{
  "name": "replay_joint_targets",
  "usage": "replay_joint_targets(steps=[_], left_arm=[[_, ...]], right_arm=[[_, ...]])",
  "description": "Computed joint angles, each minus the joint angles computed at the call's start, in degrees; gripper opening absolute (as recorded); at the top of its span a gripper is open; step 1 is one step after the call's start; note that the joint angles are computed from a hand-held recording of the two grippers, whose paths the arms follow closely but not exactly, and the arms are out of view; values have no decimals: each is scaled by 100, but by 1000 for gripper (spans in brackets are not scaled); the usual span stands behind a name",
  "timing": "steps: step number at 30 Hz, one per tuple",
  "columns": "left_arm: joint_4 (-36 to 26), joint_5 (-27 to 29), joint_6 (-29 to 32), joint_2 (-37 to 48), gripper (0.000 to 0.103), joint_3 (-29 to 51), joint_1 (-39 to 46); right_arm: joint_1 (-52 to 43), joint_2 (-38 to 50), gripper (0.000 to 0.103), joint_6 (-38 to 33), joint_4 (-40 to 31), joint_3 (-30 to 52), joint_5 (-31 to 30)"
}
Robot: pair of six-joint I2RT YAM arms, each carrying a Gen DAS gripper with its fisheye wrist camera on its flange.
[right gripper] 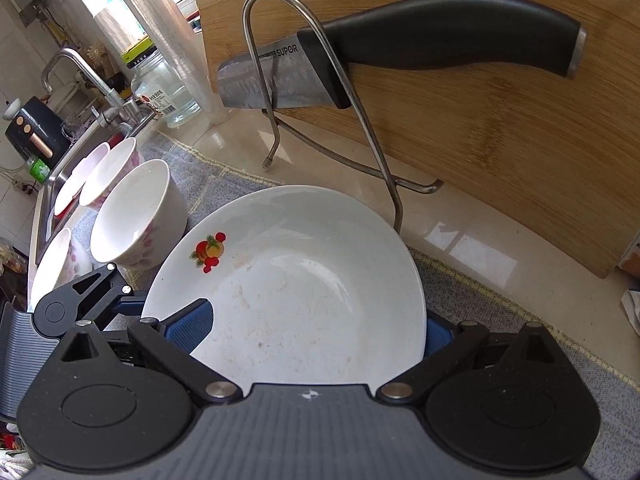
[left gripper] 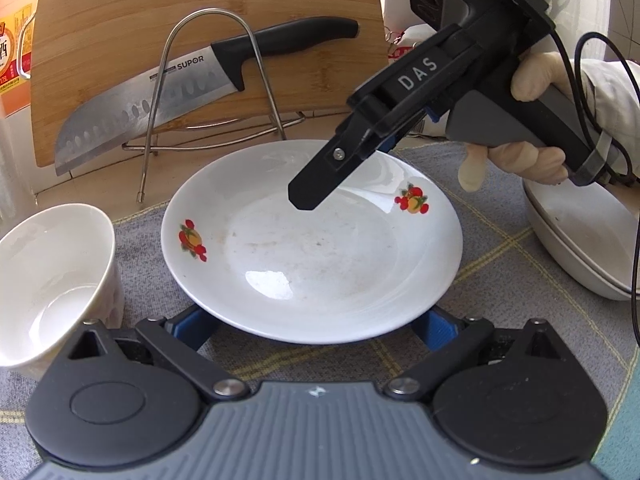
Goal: Organize plates and bowls
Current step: 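Close the right tool on the plate rim while the left tool grips its rim, then lift and carry the fruit-print plate toward the plate stack with both tools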
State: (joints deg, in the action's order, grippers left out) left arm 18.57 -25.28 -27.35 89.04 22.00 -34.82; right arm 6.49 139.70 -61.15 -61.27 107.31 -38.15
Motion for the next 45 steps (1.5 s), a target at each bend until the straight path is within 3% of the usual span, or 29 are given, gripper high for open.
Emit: replay_joint_targets(steps=[21, 45], left_arm=[[-37, 46, 51, -3, 100, 21, 47], [-802, -9, 151, -546, 100, 51, -101]], right_arm=[[155, 537, 103, 214, -707, 1031, -91], [140, 3, 103, 94, -539, 257, 49]])
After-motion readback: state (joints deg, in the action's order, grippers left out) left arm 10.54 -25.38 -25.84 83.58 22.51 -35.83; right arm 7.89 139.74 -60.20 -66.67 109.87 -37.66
